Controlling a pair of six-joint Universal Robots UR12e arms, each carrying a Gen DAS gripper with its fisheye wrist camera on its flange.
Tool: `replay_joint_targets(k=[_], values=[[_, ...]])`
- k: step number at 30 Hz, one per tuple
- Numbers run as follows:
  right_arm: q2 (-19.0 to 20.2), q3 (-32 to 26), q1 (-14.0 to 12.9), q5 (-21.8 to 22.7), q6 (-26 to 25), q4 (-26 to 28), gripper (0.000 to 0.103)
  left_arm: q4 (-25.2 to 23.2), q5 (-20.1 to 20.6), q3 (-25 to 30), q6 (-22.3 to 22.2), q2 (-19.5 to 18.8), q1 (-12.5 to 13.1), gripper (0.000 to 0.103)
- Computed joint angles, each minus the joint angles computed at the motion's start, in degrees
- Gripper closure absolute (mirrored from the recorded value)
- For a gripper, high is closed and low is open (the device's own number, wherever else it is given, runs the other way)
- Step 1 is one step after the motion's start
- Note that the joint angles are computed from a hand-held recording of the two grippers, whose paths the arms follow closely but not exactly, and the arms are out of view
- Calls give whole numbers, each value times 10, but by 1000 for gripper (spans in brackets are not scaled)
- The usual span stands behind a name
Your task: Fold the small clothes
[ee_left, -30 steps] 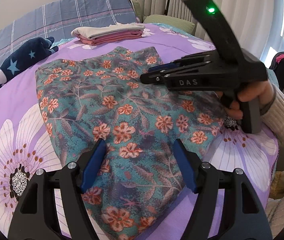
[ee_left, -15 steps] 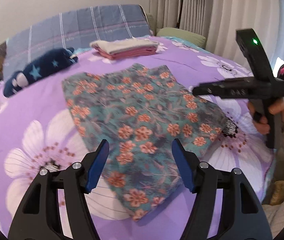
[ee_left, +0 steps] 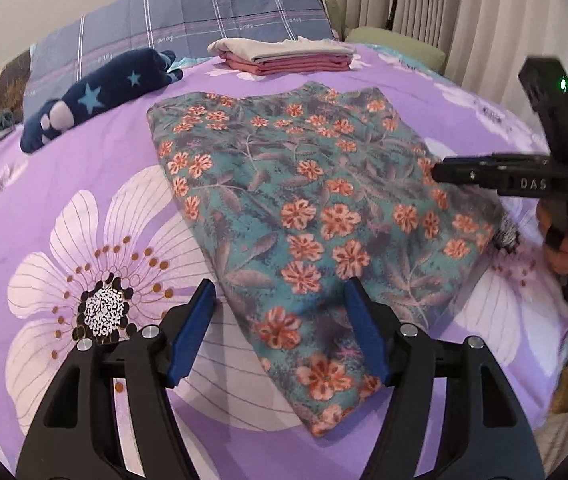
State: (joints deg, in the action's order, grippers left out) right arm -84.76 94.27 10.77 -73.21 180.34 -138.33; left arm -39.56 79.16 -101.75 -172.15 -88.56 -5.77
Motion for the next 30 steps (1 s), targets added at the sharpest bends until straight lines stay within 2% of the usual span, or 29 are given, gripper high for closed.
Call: replay_joint_targets(k=[4,6,9,12,15,19,24,27,30], values=[[5,-14,-17,49,16,17,52,-1,-55,10,-26,-1,23,35],[14,-27,-27,83,25,26,45,-1,-77,18,-46,-8,34,35],[30,-46,-34,125,24,50,42,-18,-74,37,-56,-26,38,35],[48,-68,-29,117,14,81,39,-47,-95,53,-53,-43,43,35],[58,-77,-24,110,-1,81,36,-53,-106,64,-39,-59,42,35],[70,-91,-18,101,-25,79,39,-68,-140,87,-39,-79,48,35],[88,-113,-26,124,-8,77,62,-80,-160,111,-43,-100,53,35],[92,-124,-37,162,-7,109,63,-87,-160,116,-33,-103,53,35],[96,-138,-45,193,-42,172,57,-88,-162,118,-15,-105,54,35]])
